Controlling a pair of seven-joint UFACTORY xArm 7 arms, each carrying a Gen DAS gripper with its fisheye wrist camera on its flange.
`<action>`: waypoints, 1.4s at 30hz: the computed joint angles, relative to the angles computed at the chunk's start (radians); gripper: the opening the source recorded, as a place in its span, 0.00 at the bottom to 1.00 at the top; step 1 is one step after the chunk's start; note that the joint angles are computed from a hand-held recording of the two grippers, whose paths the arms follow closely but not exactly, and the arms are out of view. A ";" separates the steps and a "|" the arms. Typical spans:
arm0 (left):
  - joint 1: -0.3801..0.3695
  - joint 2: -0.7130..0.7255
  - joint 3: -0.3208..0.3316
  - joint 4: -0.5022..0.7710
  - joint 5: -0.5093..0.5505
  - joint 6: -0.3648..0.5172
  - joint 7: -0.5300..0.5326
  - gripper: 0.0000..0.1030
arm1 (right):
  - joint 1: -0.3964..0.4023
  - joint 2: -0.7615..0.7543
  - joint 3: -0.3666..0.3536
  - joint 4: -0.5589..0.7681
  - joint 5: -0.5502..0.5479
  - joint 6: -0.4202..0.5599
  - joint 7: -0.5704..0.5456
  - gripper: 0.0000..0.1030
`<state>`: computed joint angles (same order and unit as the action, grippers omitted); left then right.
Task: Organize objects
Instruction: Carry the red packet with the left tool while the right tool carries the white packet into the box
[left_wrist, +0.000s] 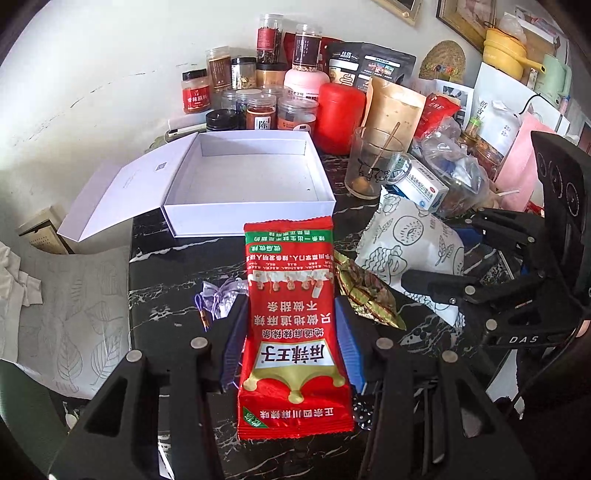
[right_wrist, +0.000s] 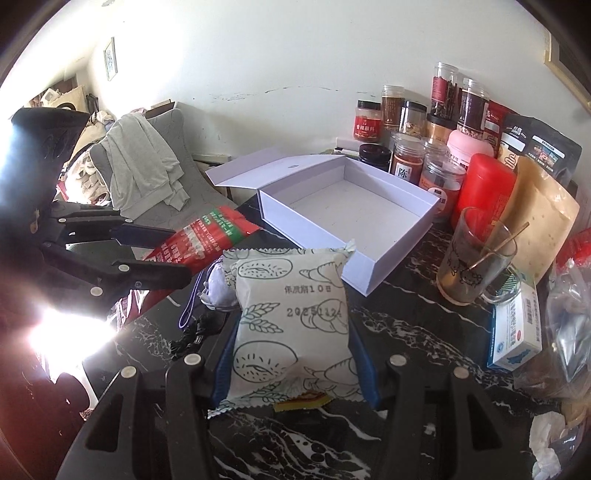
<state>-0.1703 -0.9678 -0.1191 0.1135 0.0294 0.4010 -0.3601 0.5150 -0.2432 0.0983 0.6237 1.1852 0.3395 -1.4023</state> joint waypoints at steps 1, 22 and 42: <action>0.007 0.026 0.006 0.011 0.004 -0.016 0.008 0.43 | -0.002 0.012 -0.002 0.012 -0.004 0.003 0.000 0.54; 0.160 0.544 0.041 0.309 0.051 -0.249 0.117 0.43 | -0.130 0.287 0.084 0.320 -0.062 -0.004 0.027 0.54; 0.252 0.874 0.087 0.580 0.150 -0.303 0.160 0.43 | -0.205 0.572 0.213 0.602 -0.338 -0.137 0.291 0.54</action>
